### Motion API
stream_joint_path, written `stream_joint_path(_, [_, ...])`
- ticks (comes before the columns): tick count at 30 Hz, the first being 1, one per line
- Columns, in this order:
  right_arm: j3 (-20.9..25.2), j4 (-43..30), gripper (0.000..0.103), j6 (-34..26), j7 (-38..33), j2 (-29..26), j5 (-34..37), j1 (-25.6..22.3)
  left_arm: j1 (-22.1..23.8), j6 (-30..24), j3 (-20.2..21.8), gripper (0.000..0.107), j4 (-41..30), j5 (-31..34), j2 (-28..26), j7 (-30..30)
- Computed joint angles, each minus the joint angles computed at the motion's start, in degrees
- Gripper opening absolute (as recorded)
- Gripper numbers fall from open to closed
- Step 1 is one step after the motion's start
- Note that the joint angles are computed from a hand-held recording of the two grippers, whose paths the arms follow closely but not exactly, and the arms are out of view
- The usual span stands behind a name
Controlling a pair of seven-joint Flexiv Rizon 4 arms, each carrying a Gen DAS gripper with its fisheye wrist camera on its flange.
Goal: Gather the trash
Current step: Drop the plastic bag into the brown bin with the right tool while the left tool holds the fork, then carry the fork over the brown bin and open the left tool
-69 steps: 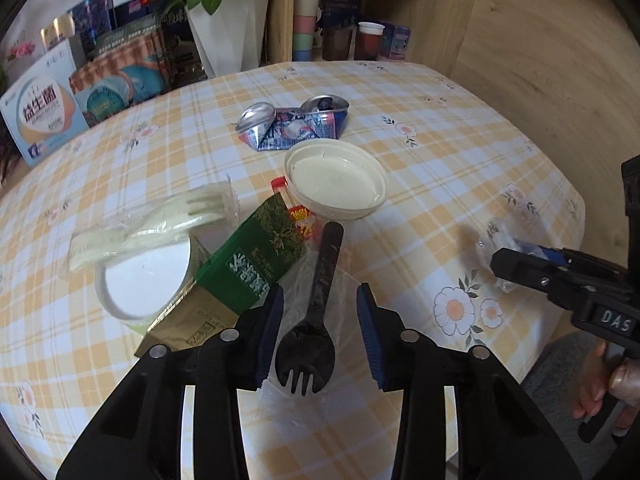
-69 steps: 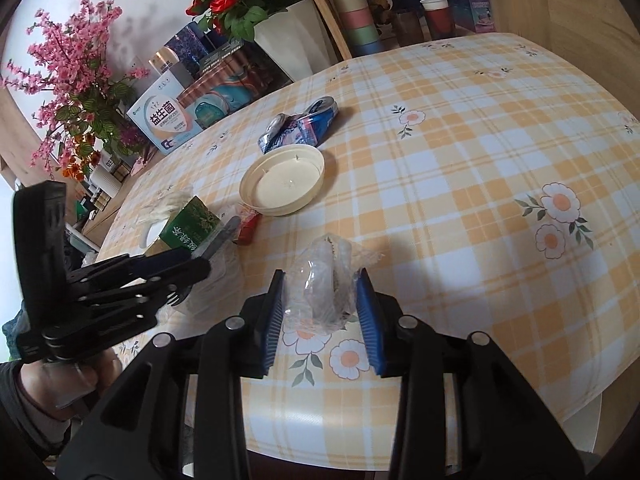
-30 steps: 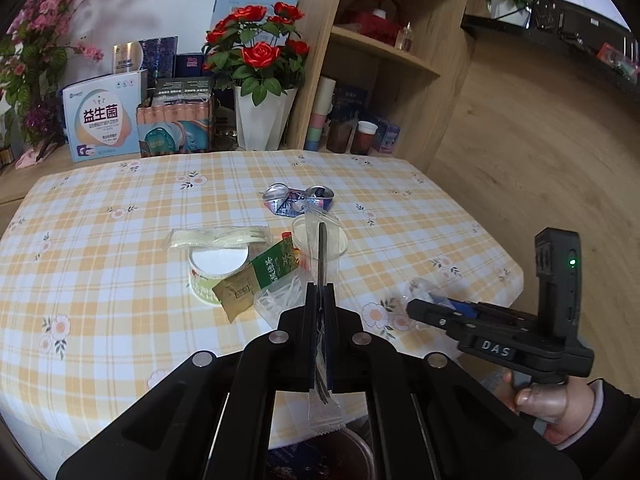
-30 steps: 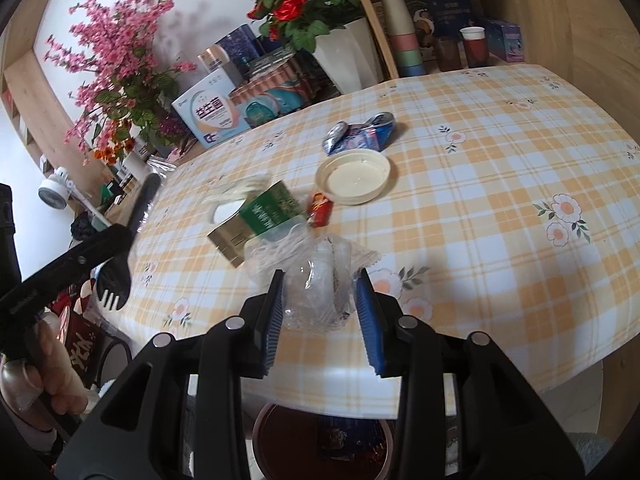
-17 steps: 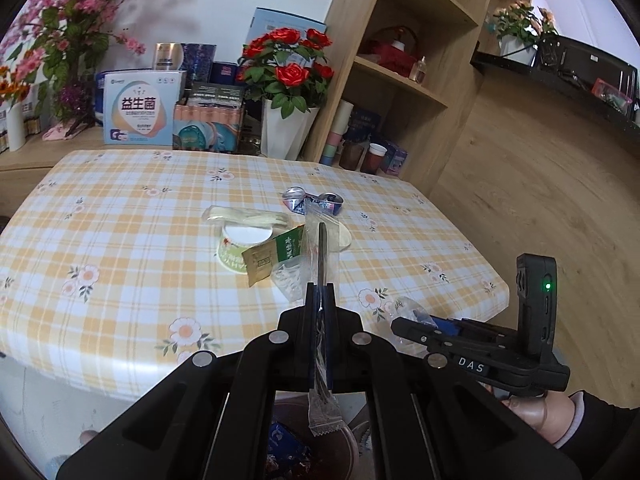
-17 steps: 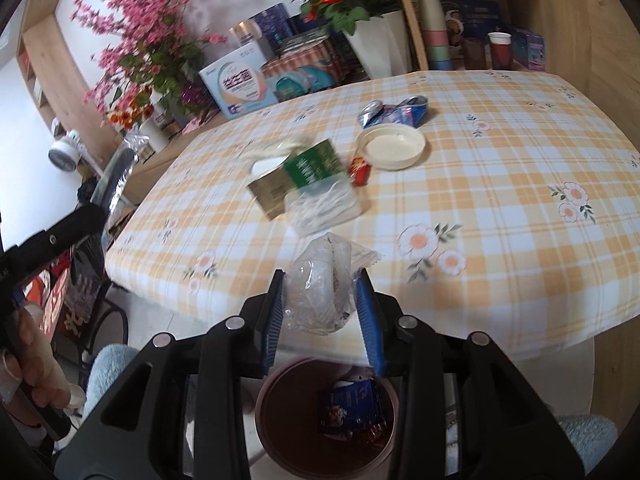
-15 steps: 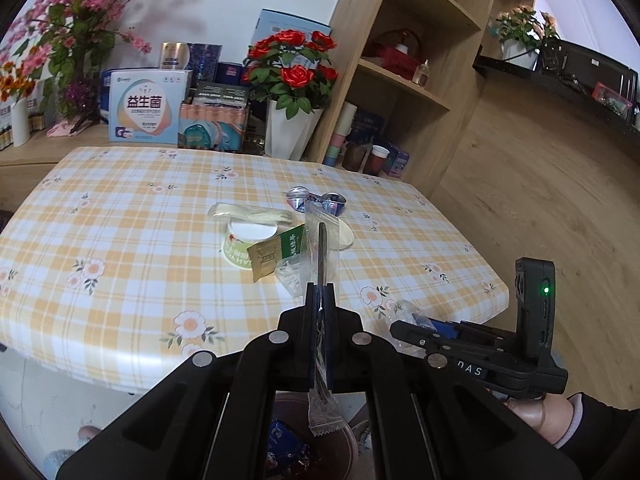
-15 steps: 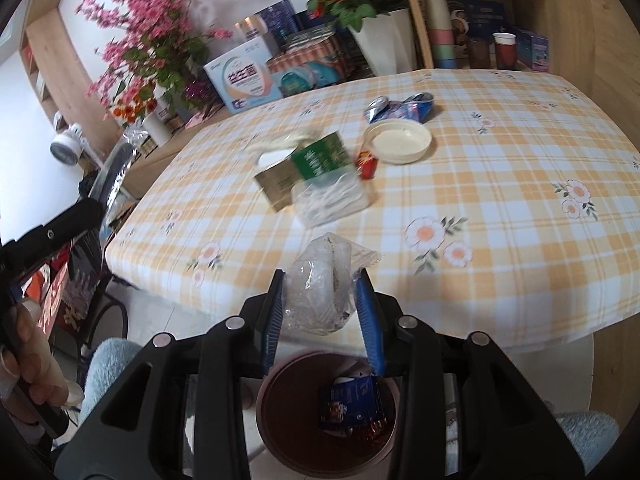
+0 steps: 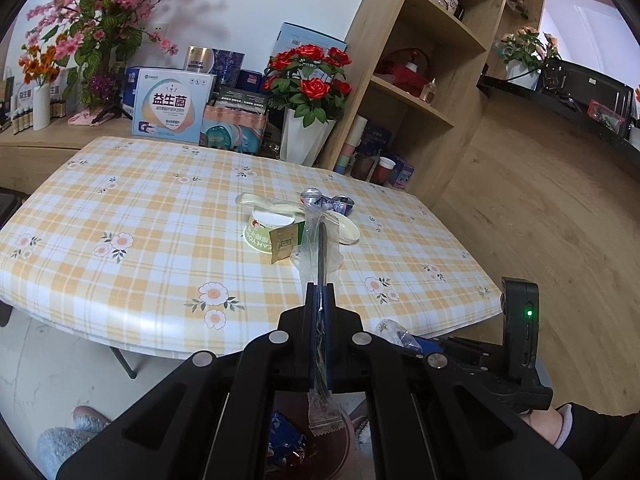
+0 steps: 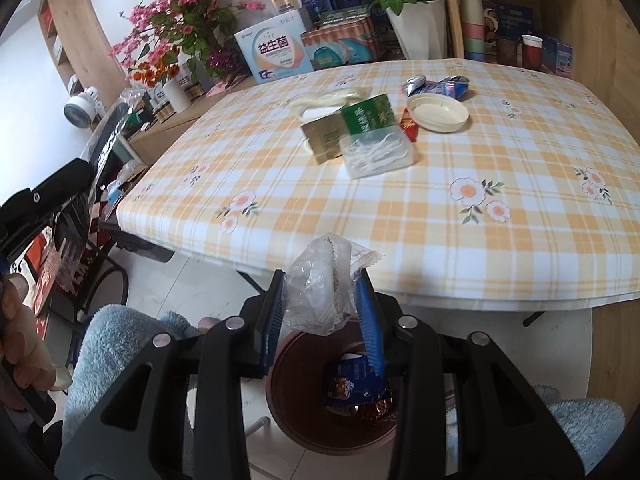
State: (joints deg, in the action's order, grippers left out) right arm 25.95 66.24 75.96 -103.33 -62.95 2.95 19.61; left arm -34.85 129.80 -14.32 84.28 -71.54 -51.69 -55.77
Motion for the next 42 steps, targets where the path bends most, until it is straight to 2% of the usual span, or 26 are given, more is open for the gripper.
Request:
stream_joint_path(7, [0.53, 0.47, 0.041, -0.74, -1.15, 0.33, -0.16, 0.32, 0.08, 0.71, 0.53, 0.003, 3.46, 2.12, 1.35, -4.29])
stream_joint_path(12, [1.65, 0.34, 0.045, -0.80, -2.86, 0.34, 0.43, -0.09, -0.14, 0.31, 1.03, 0.003, 3.52, 2.10, 1.39, -4.60])
stream_joint_path(14, [1.96, 0.20, 0.054, -0.73, -3.54, 0.26, 0.73, -0.19, -0.40, 0.04, 1.14, 0.003, 3.04, 1.44, 1.17, -3.91])
stream_joint_path(16, [1.99, 0.39, 0.059, -0.17, -4.02, 0.36, 1.04, -0.21, -0.52, -0.10, 1.07, 0.003, 2.49, 1.00, 0.90, -3.42])
stream_joint_path(17, [1.60, 0.60, 0.066, 0.53, -3.91, 0.49, 1.16, -0.02, -0.61, -0.08, 1.04, 0.003, 2.29, 0.76, 0.82, -3.11])
stream_joint_path(20, [-1.41, 2.00, 0.082, 4.91, -1.62, 1.19, 0.97, 1.46, -0.59, -0.06, 0.82, 0.003, 1.97, 0.49, 0.68, -2.65])
stream_joint_path(21, [-1.88, 2.40, 0.084, 6.23, -0.82, 1.27, 0.55, 1.60, -0.64, -0.07, 0.74, 0.003, 1.76, 0.28, 0.59, -2.32])
stream_joint_path(23, [-4.00, 3.23, 0.093, 9.11, 1.71, 1.60, -0.36, 2.49, -0.71, -0.13, 0.53, 0.003, 1.32, -0.19, 0.39, -1.62])
stream_joint_path(25, [-8.07, 4.29, 0.095, 13.11, 5.23, 2.09, -0.85, 4.42, -0.83, -0.08, 0.26, 0.003, 0.85, -0.81, 0.20, -0.75])
stream_joint_path(29, [-11.86, 5.05, 0.097, 17.48, 10.24, 2.28, -1.70, 5.73, -0.86, 0.05, -0.53, 0.003, 0.23, -1.77, -0.05, 0.76])
stream_joint_path(35, [-15.09, 6.71, 0.097, 22.18, 16.10, 2.62, -3.25, 6.41, -1.17, -0.24, -1.99, 0.003, -1.88, -3.87, -0.98, 4.48])
stream_joint_path(42, [-16.31, 8.22, 0.097, 24.02, 21.18, 2.57, -7.23, 5.78, -1.09, -1.05, -4.27, 0.003, -5.49, -6.55, -2.63, 9.94])
